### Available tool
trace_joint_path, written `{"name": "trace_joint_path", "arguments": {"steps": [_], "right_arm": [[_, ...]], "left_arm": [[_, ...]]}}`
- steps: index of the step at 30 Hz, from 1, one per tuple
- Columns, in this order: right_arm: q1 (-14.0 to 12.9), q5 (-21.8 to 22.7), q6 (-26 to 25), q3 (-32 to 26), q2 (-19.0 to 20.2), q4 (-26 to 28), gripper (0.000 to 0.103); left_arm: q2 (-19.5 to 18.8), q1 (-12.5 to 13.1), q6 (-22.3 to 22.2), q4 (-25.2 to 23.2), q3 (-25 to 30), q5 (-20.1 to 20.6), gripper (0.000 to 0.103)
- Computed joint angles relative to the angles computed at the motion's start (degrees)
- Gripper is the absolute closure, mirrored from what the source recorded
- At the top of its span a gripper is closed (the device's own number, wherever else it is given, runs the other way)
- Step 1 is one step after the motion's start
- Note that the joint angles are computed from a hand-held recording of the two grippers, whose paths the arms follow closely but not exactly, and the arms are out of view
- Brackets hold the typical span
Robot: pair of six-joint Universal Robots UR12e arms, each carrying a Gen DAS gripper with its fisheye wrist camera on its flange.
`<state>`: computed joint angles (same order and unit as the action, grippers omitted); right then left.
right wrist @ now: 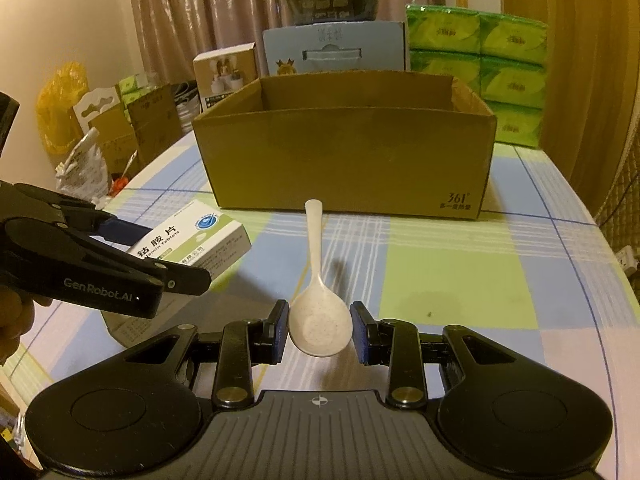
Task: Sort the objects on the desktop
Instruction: 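Carry the spoon and medicine box over the cardboard box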
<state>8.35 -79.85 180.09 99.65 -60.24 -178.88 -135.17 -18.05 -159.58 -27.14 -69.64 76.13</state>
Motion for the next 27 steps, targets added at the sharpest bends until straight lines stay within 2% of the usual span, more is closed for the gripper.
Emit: {"name": "trace_joint_path", "arguments": {"steps": [6, 16, 21, 27], "right_arm": [[-0.05, -0.43, 0.42, 0.39, -0.44, -2.17, 0.073], [-0.44, -0.65, 2.08, 1.08, -1.7, -5.32, 0.073], [-0.94, -0.52, 3.58, 0.19, -2.16, -5.65, 0.073], [-1.54, -1.36, 2.62, -2.79, -1.66, -4.86, 0.073]], "left_arm": [[0.82, -0.33, -0.52, 1.33, -0.75, 0.88, 0.036], [1.9, -0.55, -1.22, 4.01, -1.44, 0.05, 0.036], [1.84, -0.73, -1.97, 5.24, -0.16, -0.41, 0.036], [0.58, -1.1, -3.5, 5.06, 4.09, 0.29, 0.036]]}}
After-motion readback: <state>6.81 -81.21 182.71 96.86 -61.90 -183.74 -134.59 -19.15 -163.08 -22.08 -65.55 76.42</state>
